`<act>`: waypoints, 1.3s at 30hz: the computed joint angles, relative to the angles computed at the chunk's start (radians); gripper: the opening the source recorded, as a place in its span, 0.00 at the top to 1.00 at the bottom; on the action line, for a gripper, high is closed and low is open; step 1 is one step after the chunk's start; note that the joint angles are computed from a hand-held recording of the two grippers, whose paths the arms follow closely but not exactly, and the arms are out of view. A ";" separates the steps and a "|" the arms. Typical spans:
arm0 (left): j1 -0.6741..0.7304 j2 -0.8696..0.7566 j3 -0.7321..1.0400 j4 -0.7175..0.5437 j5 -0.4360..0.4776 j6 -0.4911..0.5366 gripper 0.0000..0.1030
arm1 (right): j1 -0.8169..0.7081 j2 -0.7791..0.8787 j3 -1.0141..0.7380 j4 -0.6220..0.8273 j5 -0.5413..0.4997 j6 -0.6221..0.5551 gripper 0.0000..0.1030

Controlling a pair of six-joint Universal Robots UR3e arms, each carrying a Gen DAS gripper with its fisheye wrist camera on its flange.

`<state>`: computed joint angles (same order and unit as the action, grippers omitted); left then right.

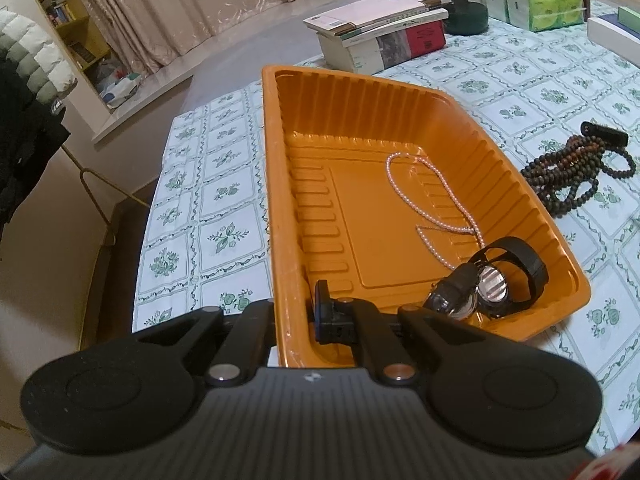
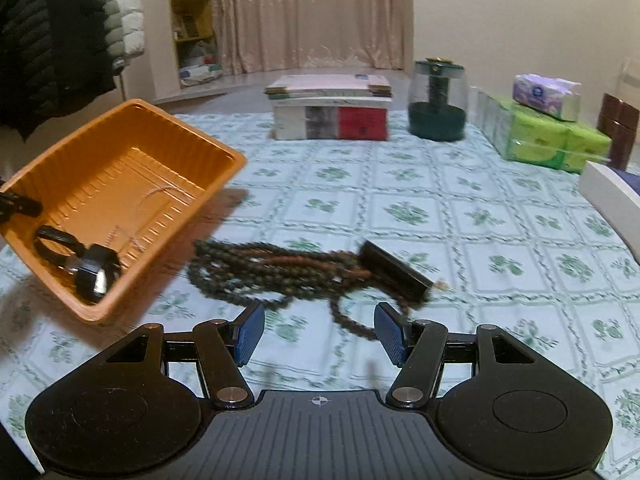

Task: Organize jewelry
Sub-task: 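Grasp the dark bead strands with the right gripper and lift them toward the tray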

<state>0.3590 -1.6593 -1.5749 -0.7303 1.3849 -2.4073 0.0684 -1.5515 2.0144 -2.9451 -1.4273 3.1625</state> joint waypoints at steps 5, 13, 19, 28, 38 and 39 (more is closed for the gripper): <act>0.000 -0.006 0.014 -0.013 -0.001 0.015 0.97 | -0.034 0.008 0.029 -0.030 -0.014 -0.014 0.41; -0.007 -0.014 0.031 -0.030 0.010 0.006 0.97 | -0.106 0.097 -0.057 0.030 0.033 -0.003 0.59; -0.026 -0.027 0.063 -0.056 0.038 0.000 0.97 | -0.085 0.195 -0.162 0.096 -0.022 -0.004 0.71; -0.027 -0.028 0.063 -0.055 0.040 0.000 0.97 | -0.057 0.150 -0.174 0.165 -0.096 0.024 0.94; -0.032 -0.021 0.057 -0.046 0.046 0.001 0.97 | -0.053 0.005 -0.159 0.187 -0.058 -0.001 0.94; -0.032 -0.021 0.057 -0.046 0.046 0.001 0.97 | -0.046 0.007 -0.177 0.192 -0.052 -0.002 0.94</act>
